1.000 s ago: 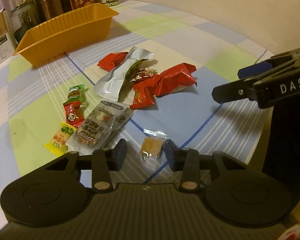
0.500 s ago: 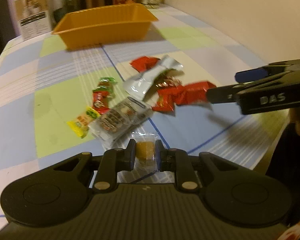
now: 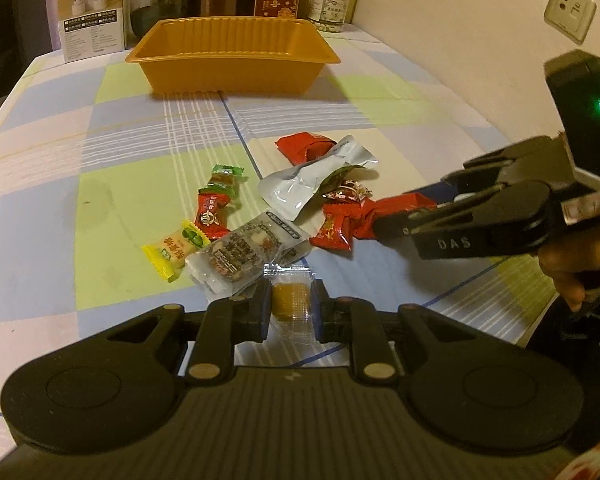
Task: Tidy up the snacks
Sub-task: 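Grasp the small square cookie packet with the left tool while the right tool grasps a red candy, then carry the cookie packet and red candy into the orange tray and open both tools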
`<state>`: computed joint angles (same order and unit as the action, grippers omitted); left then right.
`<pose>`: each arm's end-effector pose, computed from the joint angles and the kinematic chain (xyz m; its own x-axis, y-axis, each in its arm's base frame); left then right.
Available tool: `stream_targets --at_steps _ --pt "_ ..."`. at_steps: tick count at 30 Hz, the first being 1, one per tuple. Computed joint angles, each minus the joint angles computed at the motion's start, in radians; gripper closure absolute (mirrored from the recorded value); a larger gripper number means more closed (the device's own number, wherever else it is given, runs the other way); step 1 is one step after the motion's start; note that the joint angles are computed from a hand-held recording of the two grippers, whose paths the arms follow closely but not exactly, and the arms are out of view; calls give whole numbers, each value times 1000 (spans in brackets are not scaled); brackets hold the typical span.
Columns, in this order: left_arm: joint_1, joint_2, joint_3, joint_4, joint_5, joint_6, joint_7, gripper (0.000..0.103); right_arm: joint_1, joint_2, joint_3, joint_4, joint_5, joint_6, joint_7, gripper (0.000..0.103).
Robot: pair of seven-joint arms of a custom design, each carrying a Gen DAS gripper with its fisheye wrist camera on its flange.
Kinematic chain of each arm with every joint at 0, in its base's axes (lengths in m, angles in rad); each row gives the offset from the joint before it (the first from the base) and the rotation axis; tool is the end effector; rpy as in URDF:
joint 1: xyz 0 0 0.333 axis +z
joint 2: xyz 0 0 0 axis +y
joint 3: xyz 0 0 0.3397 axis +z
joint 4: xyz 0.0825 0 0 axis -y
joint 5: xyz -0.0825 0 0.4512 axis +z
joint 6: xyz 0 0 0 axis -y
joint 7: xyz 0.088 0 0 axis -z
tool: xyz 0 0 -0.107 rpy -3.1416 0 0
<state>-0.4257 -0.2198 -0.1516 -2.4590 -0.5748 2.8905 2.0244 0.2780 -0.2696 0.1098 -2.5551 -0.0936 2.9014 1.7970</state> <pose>0.4699 -0.2694 0.4282 -0.5400 -0.8301 0.1389 -0.6991 0.3504 -0.6233 0.4769 0.2011 0.4113 0.2576 -0.9658 -0.0309 -0.7928 -0.1929 -0.5781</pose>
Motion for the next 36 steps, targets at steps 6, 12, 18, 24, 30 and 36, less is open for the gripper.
stream_targets --at_steps 6,12,18,24,30,36 --pt "9 -3 -3 11 11 -13 -31 85 -6 -55 17 -28 12 -22 43 75" --pt "13 3 0 51 9 -22 -45 85 -13 -147 19 -62 33 -14 140 76" --pt "37 62 -9 159 37 -13 -48 85 -33 -162 4 -13 49 39 169 76" --pt "92 187 -43 334 82 -17 -63 85 -131 -74 46 100 -26 114 207 75" --pt "145 345 -81 524 221 -10 -160 85 -231 66 79 224 -130 166 304 75" --pt "160 504 -79 710 418 -22 -310 85 -225 213 28 363 -230 174 368 75"
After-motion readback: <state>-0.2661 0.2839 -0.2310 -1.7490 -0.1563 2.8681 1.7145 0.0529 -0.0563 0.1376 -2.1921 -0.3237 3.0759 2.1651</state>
